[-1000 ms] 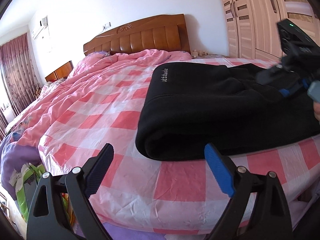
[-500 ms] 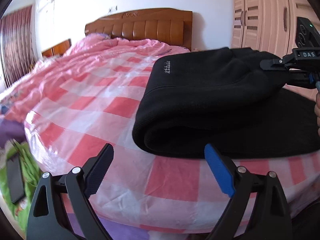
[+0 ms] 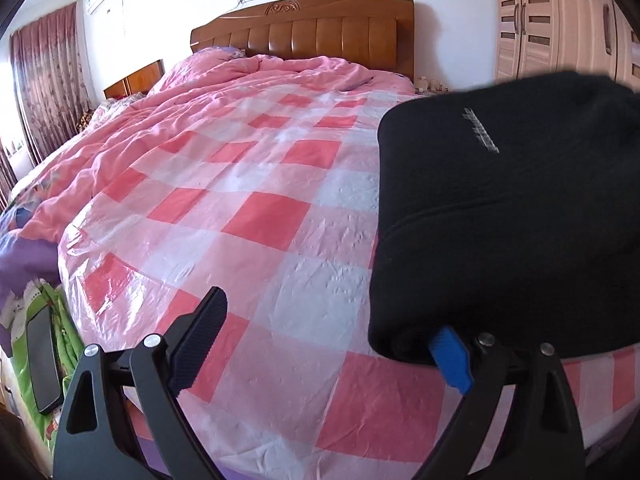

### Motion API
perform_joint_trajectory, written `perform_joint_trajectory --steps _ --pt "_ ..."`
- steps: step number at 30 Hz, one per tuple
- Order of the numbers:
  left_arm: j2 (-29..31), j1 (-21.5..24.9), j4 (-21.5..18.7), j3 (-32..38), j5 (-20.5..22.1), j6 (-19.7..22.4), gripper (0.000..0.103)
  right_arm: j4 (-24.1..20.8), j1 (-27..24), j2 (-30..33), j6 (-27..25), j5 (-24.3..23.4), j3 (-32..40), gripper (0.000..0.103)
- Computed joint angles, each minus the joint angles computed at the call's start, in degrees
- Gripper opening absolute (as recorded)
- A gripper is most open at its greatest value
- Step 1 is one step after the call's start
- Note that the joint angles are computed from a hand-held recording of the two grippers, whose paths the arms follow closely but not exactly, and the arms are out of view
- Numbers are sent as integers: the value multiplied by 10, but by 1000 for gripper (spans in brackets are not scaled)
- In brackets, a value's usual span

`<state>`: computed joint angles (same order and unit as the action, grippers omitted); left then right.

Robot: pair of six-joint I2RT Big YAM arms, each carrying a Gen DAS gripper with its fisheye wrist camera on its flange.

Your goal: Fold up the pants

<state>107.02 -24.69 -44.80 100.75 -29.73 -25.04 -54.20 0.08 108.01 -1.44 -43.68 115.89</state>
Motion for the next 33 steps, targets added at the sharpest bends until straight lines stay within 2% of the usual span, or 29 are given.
perform_joint_trajectory --steps 2,5,8,15,17,20,24,25,27,29,30,32,33 --pt "0 -1 3 1 -1 -2 94 -14 -10 5 -1 11 -31 20" --pt "10 -2 -7 16 -9 -1 94 -7 -14 17 8 13 -58 20" --pt "13 -3 -16 22 -14 0 94 0 -16 20 11 1 -56 20" --pt "1 4 1 5 12 -50 94 28 -16 4 6 -14 -59 20" --pt "-2 5 8 -4 16 -62 94 24 -14 4 -4 -10 -60 20" --pt "-10 6 24 -20 21 -82 94 9 -12 16 6 -13 -52 20" --pt "-12 5 25 -23 26 -107 94 24 -8 16 3 -15 -41 20" --pt "-12 6 24 -23 29 -109 94 19 -7 18 -6 -6 -41 20" --pt "-12 7 24 -25 36 -111 94 -22 -7 36 -21 9 -28 21" --pt "-11 6 19 -22 34 -105 94 -30 -15 45 -3 -7 -33 21" --pt "-9 3 11 -17 28 -95 94 -34 -17 46 -1 -2 -33 23" --pt "-8 -2 -7 -9 11 -75 94 -52 -18 47 -10 12 -23 53" --pt "-8 -7 -24 -2 -6 -60 94 -57 -20 44 -11 25 -22 58"
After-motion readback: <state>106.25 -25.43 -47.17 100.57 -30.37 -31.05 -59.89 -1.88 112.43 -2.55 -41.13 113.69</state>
